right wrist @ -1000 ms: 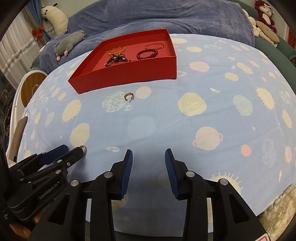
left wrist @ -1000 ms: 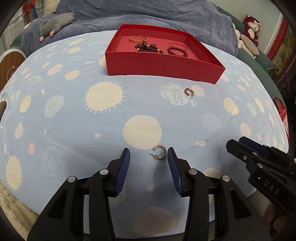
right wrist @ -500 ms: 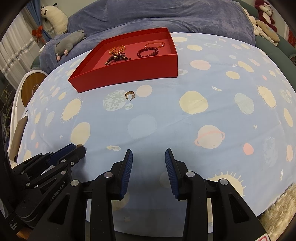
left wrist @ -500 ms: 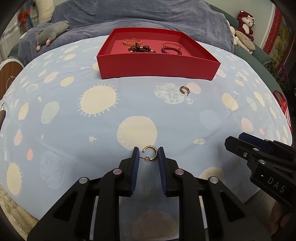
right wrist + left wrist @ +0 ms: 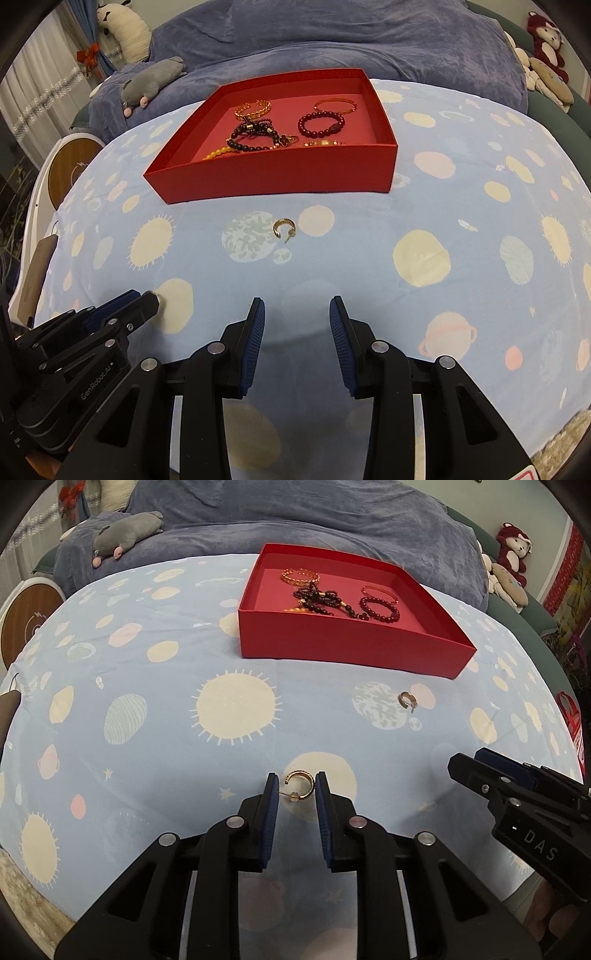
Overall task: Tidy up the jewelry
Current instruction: 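Grasp the other gold hoop earring with the right gripper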
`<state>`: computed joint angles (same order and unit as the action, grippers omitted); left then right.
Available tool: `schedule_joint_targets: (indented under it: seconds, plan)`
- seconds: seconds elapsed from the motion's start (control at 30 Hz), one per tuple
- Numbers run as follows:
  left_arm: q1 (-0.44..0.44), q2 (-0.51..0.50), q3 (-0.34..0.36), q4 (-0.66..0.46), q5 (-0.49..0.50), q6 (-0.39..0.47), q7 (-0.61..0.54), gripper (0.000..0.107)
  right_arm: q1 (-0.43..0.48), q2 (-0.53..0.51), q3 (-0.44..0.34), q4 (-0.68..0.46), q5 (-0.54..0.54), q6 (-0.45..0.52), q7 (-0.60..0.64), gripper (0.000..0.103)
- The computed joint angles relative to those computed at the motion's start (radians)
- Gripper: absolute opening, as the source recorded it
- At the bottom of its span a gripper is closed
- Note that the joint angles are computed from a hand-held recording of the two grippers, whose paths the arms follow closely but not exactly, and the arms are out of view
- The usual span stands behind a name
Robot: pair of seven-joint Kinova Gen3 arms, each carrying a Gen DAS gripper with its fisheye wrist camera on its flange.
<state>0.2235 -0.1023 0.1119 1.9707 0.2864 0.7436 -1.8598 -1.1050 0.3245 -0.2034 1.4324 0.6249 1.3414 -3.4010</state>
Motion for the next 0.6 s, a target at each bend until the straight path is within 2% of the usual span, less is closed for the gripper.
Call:
schedule_joint_targets:
  seconds: [0.3,0.6]
  plan:
    - [-0.011,0.054,0.003,-0.035,-0.007,-0.015,0.025,0.02,0.07,0.026,0.031,-0.017,-0.01,-0.059,0.095,0.036]
    - [-0.017,0.076,0.006,-0.043,0.007,-0.02,0.025,0.02,0.098,0.05,0.055,-0.039,-0.023,-0.086,0.161,0.036]
